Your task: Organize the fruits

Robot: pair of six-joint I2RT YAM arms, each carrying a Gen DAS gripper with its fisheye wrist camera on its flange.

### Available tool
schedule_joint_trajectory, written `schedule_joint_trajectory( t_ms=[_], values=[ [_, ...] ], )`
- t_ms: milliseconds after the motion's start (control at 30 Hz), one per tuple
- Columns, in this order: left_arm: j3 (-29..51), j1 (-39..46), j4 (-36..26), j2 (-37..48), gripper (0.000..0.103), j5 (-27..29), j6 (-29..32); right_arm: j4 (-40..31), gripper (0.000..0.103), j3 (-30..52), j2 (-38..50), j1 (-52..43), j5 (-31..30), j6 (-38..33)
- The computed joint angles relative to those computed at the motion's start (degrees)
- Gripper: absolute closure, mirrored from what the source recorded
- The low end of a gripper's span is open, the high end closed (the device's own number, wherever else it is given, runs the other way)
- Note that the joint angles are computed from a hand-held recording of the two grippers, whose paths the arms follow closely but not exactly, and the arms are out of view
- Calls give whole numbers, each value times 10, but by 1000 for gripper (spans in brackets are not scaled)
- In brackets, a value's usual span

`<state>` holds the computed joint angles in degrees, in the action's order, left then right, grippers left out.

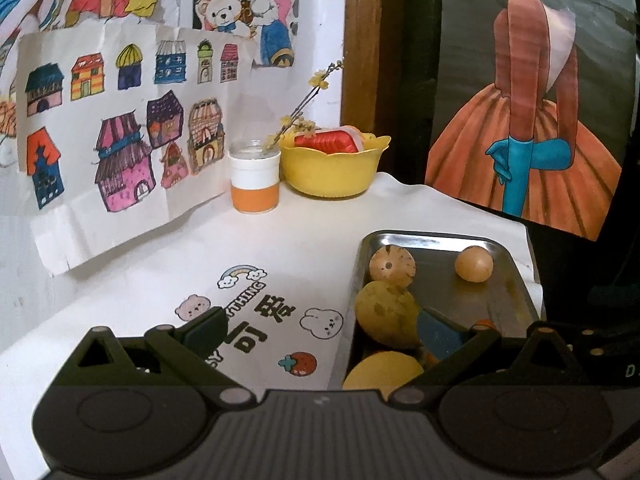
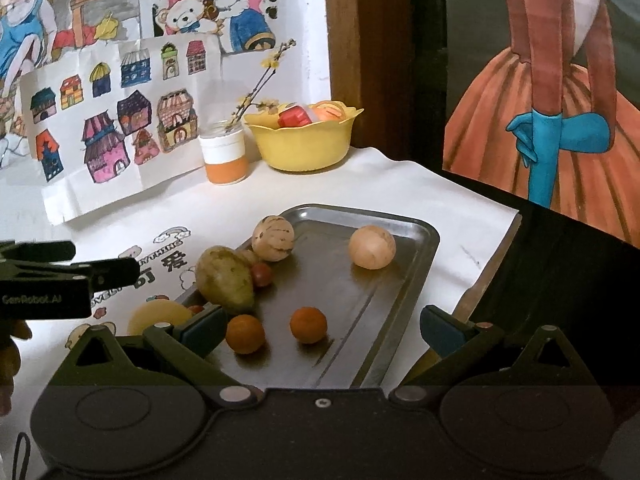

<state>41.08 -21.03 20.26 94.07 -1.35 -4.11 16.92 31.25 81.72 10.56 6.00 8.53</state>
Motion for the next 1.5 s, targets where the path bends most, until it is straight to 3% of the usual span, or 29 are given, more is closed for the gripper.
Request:
schedule_joint_trajectory(
  t_ms=[567, 767, 933, 1167, 1500],
  values=[
    [-76, 20, 63, -28, 0, 1, -45, 102, 1, -76, 4, 89, 131, 68],
    [-102, 35, 80, -43, 0, 23, -52, 136, 1, -111, -14, 149, 254, 105],
    [-119, 46, 100, -46, 0, 44, -53, 129, 1, -116, -26, 173, 292, 112],
    [-148, 51, 152, -46, 0, 41, -49, 178, 1, -118, 4, 214, 370, 115],
    [-194, 66, 161, -77, 0, 3, -69, 241, 1, -121, 54, 284, 465, 142]
  ],
)
